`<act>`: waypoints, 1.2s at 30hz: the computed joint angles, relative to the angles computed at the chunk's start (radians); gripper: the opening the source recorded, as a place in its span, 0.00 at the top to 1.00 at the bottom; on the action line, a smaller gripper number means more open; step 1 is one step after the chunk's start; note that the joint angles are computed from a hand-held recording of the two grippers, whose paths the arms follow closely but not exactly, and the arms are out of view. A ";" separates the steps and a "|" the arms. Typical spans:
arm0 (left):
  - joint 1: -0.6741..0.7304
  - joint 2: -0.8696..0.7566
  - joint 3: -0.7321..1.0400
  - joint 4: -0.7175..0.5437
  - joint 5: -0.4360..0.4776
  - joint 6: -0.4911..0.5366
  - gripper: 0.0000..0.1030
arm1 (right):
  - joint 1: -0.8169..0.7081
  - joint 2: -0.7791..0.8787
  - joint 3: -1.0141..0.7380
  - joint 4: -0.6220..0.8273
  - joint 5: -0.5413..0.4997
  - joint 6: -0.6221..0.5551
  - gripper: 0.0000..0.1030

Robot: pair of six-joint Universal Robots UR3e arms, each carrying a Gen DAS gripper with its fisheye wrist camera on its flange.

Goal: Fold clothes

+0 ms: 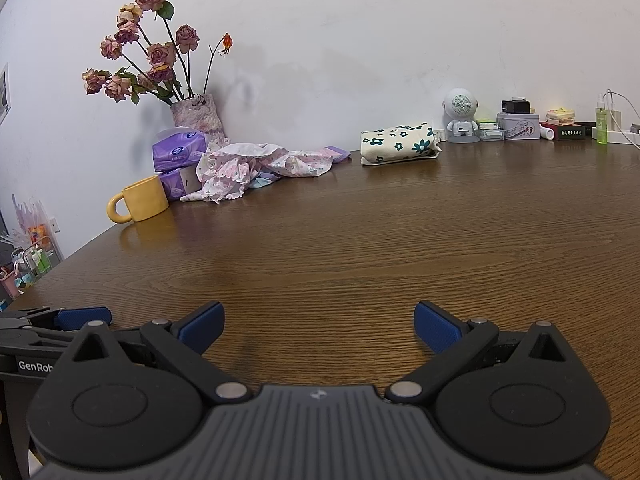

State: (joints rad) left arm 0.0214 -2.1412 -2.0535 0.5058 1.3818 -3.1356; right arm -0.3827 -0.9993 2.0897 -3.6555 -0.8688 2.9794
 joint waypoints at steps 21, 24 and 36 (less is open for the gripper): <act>0.000 0.002 0.000 -0.002 0.000 0.000 0.00 | -0.001 0.003 0.006 -0.013 0.001 0.003 0.00; -0.001 0.002 0.000 -0.003 0.003 -0.001 0.00 | -0.002 0.003 0.008 -0.015 0.002 0.004 0.00; 0.000 0.002 0.000 -0.003 -0.003 0.000 0.00 | -0.005 0.002 0.008 -0.015 0.006 0.005 0.00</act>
